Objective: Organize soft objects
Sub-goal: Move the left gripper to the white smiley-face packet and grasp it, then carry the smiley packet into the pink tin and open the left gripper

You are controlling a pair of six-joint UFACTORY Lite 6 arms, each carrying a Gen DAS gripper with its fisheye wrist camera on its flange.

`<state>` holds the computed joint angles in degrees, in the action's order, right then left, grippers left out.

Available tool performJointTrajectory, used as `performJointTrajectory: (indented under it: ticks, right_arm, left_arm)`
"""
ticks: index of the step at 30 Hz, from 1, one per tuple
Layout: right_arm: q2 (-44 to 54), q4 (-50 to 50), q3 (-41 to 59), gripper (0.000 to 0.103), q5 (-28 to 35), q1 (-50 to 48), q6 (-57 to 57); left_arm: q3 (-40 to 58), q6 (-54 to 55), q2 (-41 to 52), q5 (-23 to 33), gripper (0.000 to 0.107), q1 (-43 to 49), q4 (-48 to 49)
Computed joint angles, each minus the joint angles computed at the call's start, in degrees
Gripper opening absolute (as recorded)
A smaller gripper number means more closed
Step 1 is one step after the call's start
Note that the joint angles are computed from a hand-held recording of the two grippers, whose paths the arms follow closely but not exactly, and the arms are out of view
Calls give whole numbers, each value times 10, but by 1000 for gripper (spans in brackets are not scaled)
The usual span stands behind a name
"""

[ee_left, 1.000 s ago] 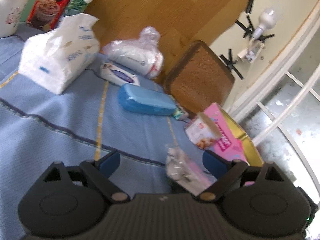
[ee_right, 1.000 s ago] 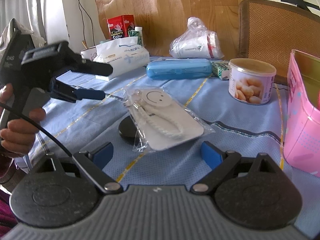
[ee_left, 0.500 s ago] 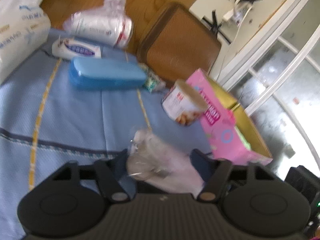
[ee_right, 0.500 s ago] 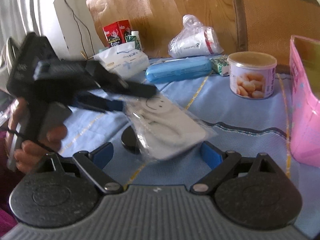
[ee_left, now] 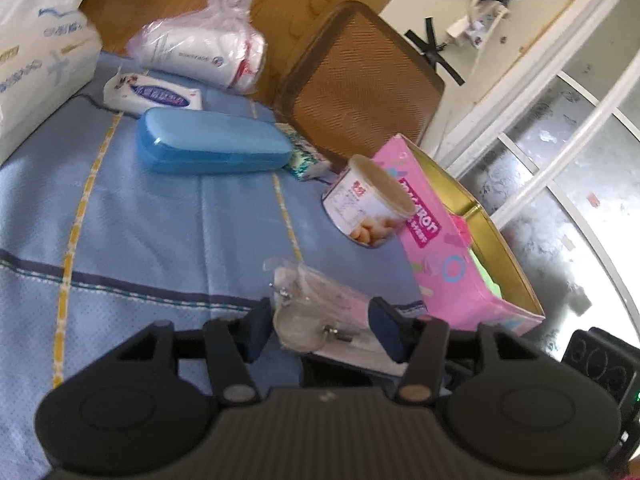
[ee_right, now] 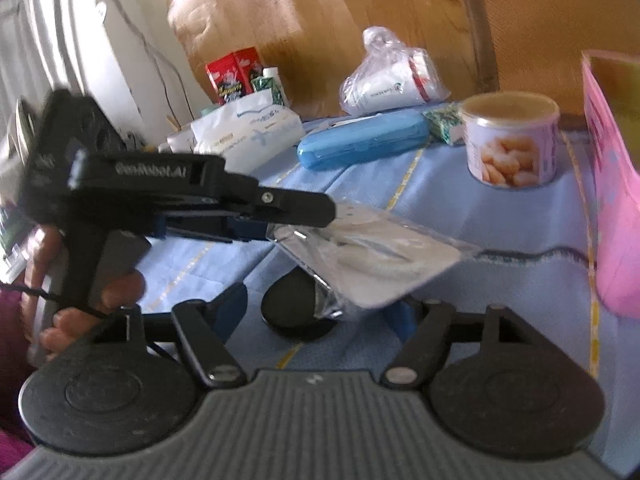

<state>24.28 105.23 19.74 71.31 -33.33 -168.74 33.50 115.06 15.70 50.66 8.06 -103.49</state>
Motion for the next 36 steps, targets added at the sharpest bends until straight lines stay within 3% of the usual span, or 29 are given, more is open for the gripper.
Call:
performJointTrajectory:
  ticks: [2,6,9,10,12,14,18,22,29,31,33,34,36]
  right_arm:
    - [20,-4,7,83,15,-20,24]
    - [54,-77,50,84,28,-76,120]
    - [88,-108,98,83,45,-87,207]
    - [96,-106,109,80,51,-82,227]
    - [85,-53,98,48,50,-64,223]
    - [79,-45,93,38,53,-62,221]
    - [23,-50,15,37,115,-106,104]
    - [-15,-104,-12,38,170,-213,53]
    - [62,-163,136,39,180,-370,144]
    - [73,-126,151,40,169,-374,165]
    - [59,-38,149,48,137,-362,152]
    - [38,22,129,56,121,-357,114]
    - [21,142,99,62,120,-337,37]
  left_arm:
    - [10,-13,9,2,68,-1,8]
    - [16,-7,9,-8,71,-19,-5]
    - [26,-4,21,-14,56,-33,-13]
    - [27,-2,21,-22,51,-38,-20]
    - [16,14,11,-35,46,-45,-42]
    - [10,-7,-9,-35,46,-41,-31]
    - [3,-46,-91,-31,48,-59,-7]
    - [46,-71,-129,-74,49,-159,-26]
    - [259,-124,18,-194,53,-381,-52]
    - [326,-146,72,-229,58,-423,-39]
    - [371,-156,109,-281,62,-460,-36]
    - [381,-151,118,-300,62,-473,-45]
    - [353,-106,100,-289,62,-476,-91]
